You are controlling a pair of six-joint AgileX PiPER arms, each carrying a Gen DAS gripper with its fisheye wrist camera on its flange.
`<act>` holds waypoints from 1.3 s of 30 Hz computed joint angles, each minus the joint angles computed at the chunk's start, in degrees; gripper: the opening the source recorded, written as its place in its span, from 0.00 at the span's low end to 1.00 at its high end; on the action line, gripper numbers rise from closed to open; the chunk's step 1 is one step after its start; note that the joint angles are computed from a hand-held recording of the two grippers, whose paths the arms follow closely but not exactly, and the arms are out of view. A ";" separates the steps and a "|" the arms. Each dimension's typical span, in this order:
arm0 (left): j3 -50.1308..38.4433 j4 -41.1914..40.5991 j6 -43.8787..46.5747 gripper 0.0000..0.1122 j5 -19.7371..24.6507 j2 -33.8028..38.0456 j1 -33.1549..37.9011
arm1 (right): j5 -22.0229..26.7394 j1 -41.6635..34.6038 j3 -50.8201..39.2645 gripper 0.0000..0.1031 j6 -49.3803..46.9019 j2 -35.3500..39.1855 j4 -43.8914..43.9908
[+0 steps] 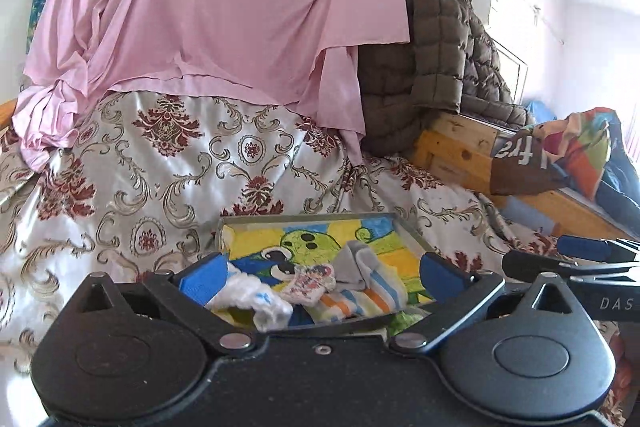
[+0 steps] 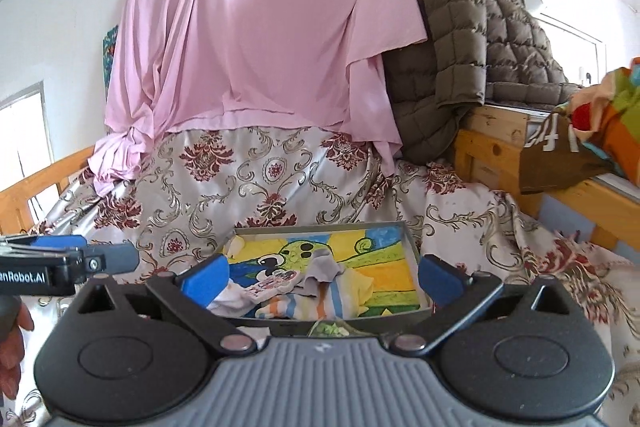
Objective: Organize soft objects
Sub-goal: 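Move both open tools back toward the remaining pile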
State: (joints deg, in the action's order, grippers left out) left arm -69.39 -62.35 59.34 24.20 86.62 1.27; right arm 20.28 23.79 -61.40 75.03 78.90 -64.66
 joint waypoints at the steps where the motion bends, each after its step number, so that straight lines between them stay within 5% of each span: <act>1: 1.74 -1.14 1.45 0.91 -0.16 -1.34 0.22 | 0.74 0.97 1.43 1.00 3.60 -1.07 -3.22; 8: 12.49 -11.71 12.81 0.91 0.07 -9.20 2.81 | 8.72 8.78 11.71 1.00 24.80 -7.31 -20.19; 22: 32.09 -28.54 31.51 0.91 3.68 -20.17 12.26 | 19.01 20.18 24.05 1.00 39.24 -10.13 -25.90; 39: 37.72 -21.32 30.53 0.91 3.38 -20.95 12.23 | 12.60 19.03 27.15 1.00 38.63 -7.03 -19.39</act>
State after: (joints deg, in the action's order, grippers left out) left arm -31.68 -83.67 89.87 27.57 65.67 13.50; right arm 32.88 42.82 -34.25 113.66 71.88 -84.04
